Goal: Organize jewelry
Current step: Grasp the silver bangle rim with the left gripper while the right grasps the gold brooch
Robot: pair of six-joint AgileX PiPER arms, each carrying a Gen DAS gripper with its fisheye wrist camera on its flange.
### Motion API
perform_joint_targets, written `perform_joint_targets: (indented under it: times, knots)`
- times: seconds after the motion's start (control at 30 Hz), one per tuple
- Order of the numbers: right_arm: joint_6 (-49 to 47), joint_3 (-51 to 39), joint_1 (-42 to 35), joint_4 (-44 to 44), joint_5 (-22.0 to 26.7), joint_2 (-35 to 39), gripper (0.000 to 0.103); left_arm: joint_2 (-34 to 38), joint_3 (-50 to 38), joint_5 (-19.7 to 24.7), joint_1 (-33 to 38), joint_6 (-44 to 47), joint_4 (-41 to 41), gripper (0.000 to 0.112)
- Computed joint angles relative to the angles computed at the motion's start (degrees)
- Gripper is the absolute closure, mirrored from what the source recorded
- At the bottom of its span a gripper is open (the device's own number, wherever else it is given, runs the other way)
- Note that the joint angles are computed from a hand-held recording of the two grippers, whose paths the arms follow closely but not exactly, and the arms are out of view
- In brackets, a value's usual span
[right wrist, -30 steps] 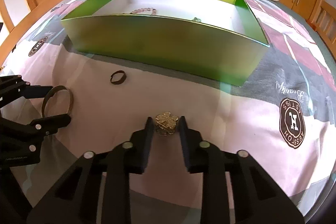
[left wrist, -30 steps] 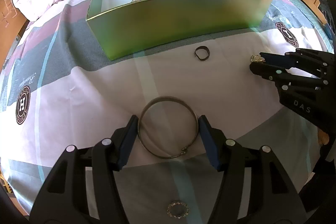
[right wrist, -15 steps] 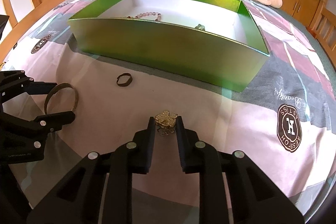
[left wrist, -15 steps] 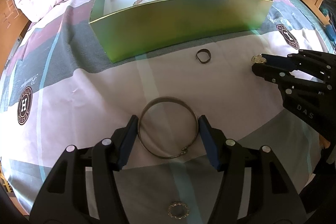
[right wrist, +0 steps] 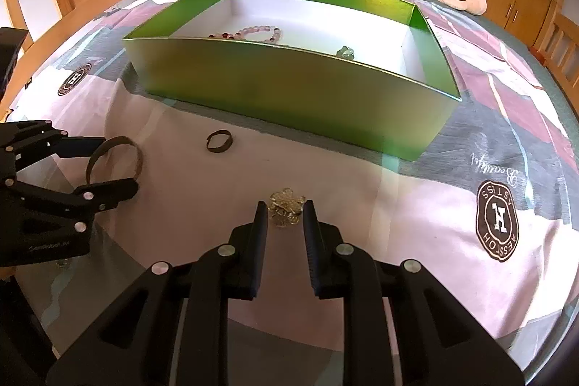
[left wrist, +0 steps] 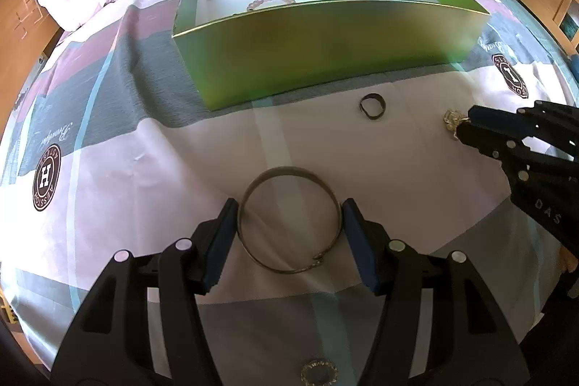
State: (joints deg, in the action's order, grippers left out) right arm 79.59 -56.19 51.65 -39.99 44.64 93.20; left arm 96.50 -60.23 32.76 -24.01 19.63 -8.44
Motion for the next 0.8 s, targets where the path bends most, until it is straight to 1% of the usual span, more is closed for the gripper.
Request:
perform_joint_targets:
  times: [0.07,0.17,0.23,0.3,0.37,0.5,0.63,0.67,0.7,0.73,0.8]
  knots:
    - [-0.40,0.16,-0.24,0.51,-0.69,-0.23,0.082,0.17,-0.09,-0.25,0.04,-0.13,-0.11,0.053]
    - [-1.23,1.21,-1.71,2.79,-3.62,-1.44,0.082,0.49,-0.54,0.24,0.51,0.24,-1.10,0.052]
    - [-1.60,1.86,-2.68,4.17,-4.88,-2.14,0.079,0.66,-0.84,0.52,0.95,0.60,-1.58,0.052]
    - [-1.16,1.86,-2.72,4.16,-4.57,-2.08,0.065,0.69,-0.85,0.57,0.98,0.48,-1.40,0.051]
    - [-1.33,1.53,-2.57,4.14,-4.10,-1.50,0.061,0.75,-0.82,0.34,0.67,-0.24,-0.46,0.046]
    - [-1.20,0.91,-2.08,2.79,-3.46,0.10,0.061,1.08,-0.99,0.36,0.67,-0.61,-0.45,0.043]
    - [-0.54,0.59,-2.76,0.96,-4.85,1.63,0.061,1.56,-1.28,0.42,1.03,-0.03,-1.51,0.042]
    - [0.00,0.49,-2.62,0.06,-4.95,1.91,0.065,1.54,-1.19,0.08,0.97,0.03,-1.46,0.045]
    - [0.13,0.43,-2.43,-0.42,-5.06,1.97,0.079,1.41,-0.99,-0.24,1.01,0.41,-1.75,0.049]
    - [-0.50,0.22,-2.42,-0.18,-5.17,2.04,0.081,1.25,-0.91,-0.38,1.04,0.89,-2.14,0.053]
    - [-0.62,0.24,-2.17,-0.17,-5.40,1.71,0.081,1.19,-0.93,-0.30,1.14,1.14,-2.45,0.053]
